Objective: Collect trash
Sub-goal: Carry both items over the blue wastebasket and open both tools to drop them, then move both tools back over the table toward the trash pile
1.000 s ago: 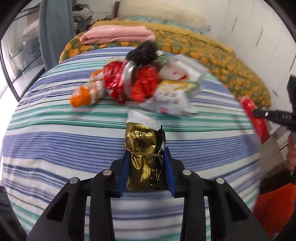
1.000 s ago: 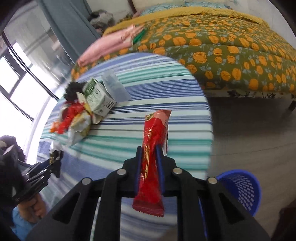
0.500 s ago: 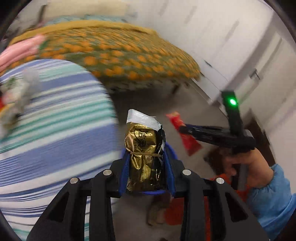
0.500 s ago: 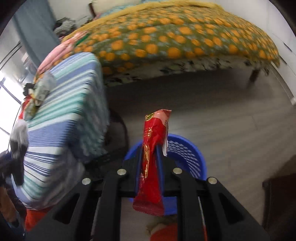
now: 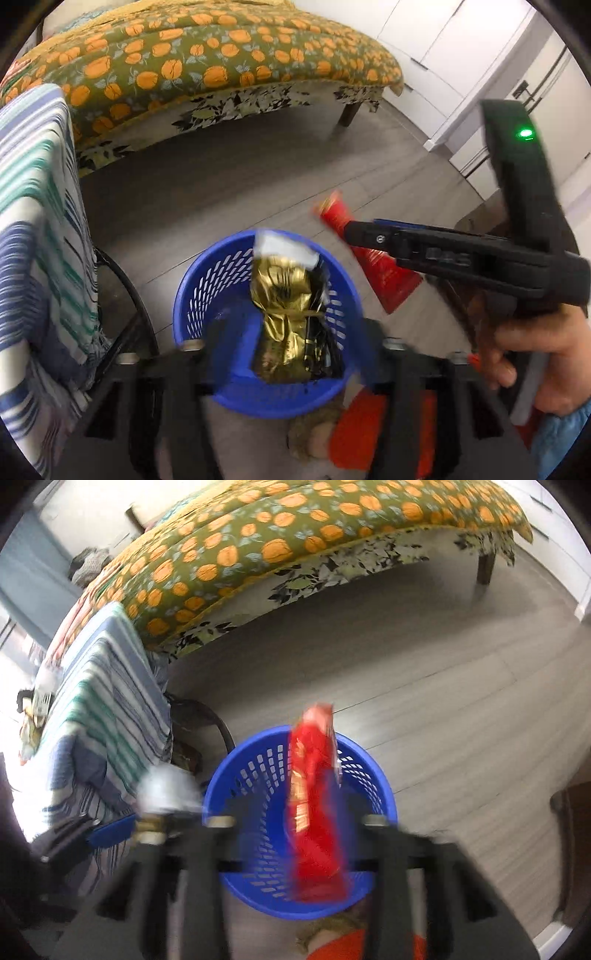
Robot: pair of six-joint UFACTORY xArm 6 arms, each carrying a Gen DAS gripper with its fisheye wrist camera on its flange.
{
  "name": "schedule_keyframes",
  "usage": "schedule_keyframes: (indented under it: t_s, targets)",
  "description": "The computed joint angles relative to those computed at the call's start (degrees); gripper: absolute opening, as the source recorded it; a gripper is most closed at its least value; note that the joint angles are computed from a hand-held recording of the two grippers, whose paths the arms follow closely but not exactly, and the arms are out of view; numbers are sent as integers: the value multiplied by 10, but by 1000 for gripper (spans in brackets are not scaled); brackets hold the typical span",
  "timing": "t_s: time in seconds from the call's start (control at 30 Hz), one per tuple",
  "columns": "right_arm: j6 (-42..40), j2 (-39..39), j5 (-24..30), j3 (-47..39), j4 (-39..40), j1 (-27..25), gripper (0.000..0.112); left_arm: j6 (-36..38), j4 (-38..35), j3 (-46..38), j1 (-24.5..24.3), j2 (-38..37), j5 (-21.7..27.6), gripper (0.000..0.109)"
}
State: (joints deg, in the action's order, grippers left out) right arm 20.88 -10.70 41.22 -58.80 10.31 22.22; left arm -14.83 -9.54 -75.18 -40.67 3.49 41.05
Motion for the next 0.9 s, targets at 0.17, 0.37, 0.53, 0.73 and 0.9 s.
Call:
schedule_keyframes:
  t_s: [0.17, 0.37, 0.53, 0.73, 0.9]
  targets:
    - [18, -17, -21, 12, -10, -1, 54, -13, 14, 35, 2, -39, -28, 80]
    - [100, -46, -66, 28, -114, 17, 79, -31, 61, 115, 8, -156, -70, 91]
    - [241, -65, -80, 18, -338, 59, 90, -69, 134, 200, 38, -283, -47, 93]
    - [335, -38, -59, -38, -486, 167, 90, -87, 185, 295, 128, -431, 22, 94]
    - [298, 58, -43, -144, -462, 265, 90, -34, 156, 345, 248, -513, 61, 94]
